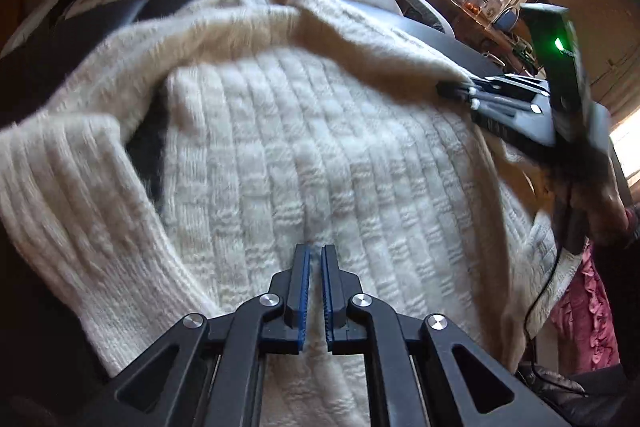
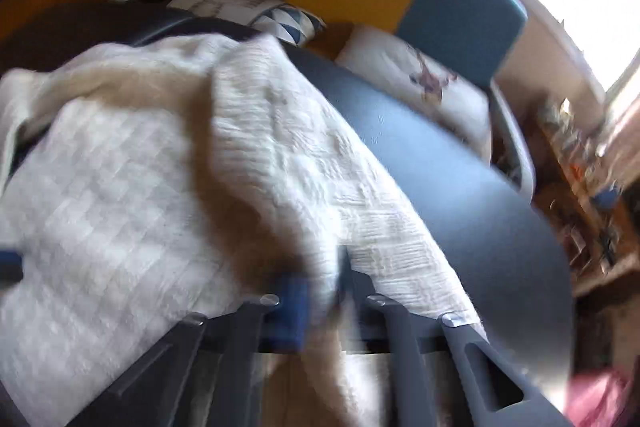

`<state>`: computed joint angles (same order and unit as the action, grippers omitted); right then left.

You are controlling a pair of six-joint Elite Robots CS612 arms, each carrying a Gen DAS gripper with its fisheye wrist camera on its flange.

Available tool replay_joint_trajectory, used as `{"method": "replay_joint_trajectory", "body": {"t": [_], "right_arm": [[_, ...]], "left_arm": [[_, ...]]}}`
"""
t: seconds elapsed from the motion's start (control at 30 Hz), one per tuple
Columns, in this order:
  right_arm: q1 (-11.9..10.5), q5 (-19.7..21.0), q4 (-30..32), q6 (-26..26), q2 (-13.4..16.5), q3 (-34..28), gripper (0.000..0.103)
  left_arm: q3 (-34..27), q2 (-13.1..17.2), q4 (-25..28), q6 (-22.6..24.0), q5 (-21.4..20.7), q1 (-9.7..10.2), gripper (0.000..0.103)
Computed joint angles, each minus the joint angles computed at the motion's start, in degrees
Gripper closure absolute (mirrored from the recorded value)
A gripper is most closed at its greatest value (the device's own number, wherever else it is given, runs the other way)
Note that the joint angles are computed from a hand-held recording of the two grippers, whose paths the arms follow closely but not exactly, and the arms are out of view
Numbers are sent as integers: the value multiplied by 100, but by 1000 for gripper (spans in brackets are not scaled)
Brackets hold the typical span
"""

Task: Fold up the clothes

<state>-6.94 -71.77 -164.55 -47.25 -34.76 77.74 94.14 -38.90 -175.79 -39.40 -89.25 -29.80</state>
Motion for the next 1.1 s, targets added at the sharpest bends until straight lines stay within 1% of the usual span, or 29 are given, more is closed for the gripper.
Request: {"method": "replay_joint_trajectory", "body": {"t": [0.07, 0.1, 0.17, 0.2, 0.23, 0.27, 0.37, 0.43, 0.47, 0.5, 0.57, 0.6, 0.63, 0.67, 0.7, 0.73, 0.77, 0.8, 0.83, 0.87, 0.9, 0.93, 0.97, 1.03, 1.07, 1.1], "right_arm": [[-88, 346, 167, 498, 30, -190, 94], [-132, 604, 342, 814, 69, -346, 94], [-233, 1101, 1061, 1389, 188, -796, 93], [-264, 1181, 1254, 1667, 277, -1020, 93], [-256, 1084, 1285, 1871, 370, -1201, 93], [-237, 903, 1276, 2057, 476, -1388, 93], [-233, 504, 1709, 2633, 899, -2166, 93], [-206, 97, 2105, 2796, 1197, -2678, 93], [-196, -31, 2366, 2829, 1333, -2913, 93], [-187, -114, 2450, 2882, 1454, -3095, 93], [-187, -73, 2456, 2870, 1545, -3237, 90], [-195, -23, 2403, 2914, 1535, -3219, 89], [-205, 29, 2292, 3019, 1495, -3146, 83], [-221, 87, 2194, 3062, 1429, -3032, 75], [-237, 141, 2035, 3021, 1333, -2858, 71], [-249, 189, 1821, 2953, 1234, -2670, 60], [-260, 211, 1512, 2892, 1112, -2432, 50], [-272, 213, 1128, 2836, 978, -2164, 46], [-284, 243, 775, 2770, 839, -1893, 42], [-297, 296, 449, 2695, 697, -1619, 41], [-315, 422, 202, 2625, 560, -1364, 39], [-332, 624, 79, 2557, 438, -1150, 34], [-341, 849, 49, 2471, 324, -958, 30], [-350, 1355, 230, 2190, 90, -574, 30], [-344, 1624, 448, 1986, -23, -391, 30], [-331, 1895, 764, 1731, -131, -218, 30]], "left_arm": [[43, 12, -120, -116, -141, 31, 98], [55, 22, -170, -144, -206, 46, 98], [60, 18, -150, -134, -256, 55, 98], [58, 13, -117, -125, -274, 57, 98], [57, 8, -82, -116, -291, 58, 98], [64, 0, -55, -81, -291, 54, 98], [84, -20, 7, -10, -318, 50, 98], [77, -27, 63, -1, -382, 66, 98], [68, -32, 106, 15, -414, 74, 98], [60, -36, 149, 31, -446, 82, 98], [-10, -42, 302, 120, -495, 126, 98], [13, -61, 274, 127, -487, 131, 98], [42, -82, 233, 131, -477, 136, 98], [71, -103, 192, 135, -468, 142, 98], [181, -174, 55, 139, -293, 131, 98], [298, -249, -94, 147, -93, 118, 98], [466, -352, -268, 6, 19, 142, 98], [636, -458, -438, -155, 119, 172, 97], [836, -580, -577, -481, 210, 230, 96], [1025, -689, -680, -825, 319, 286, 93], [1209, -780, -774, -1120, 447, 321, 92], [1387, -867, -857, -1408, 577, 355, 90], [1560, -954, -930, -1695, 706, 391, 90], [1780, -1066, -1040, -2036, 794, 439, 89], [1825, -1099, -1093, -2100, 812, 456, 89], [1803, -1098, -1097, -2048, 807, 468, 87]]}}
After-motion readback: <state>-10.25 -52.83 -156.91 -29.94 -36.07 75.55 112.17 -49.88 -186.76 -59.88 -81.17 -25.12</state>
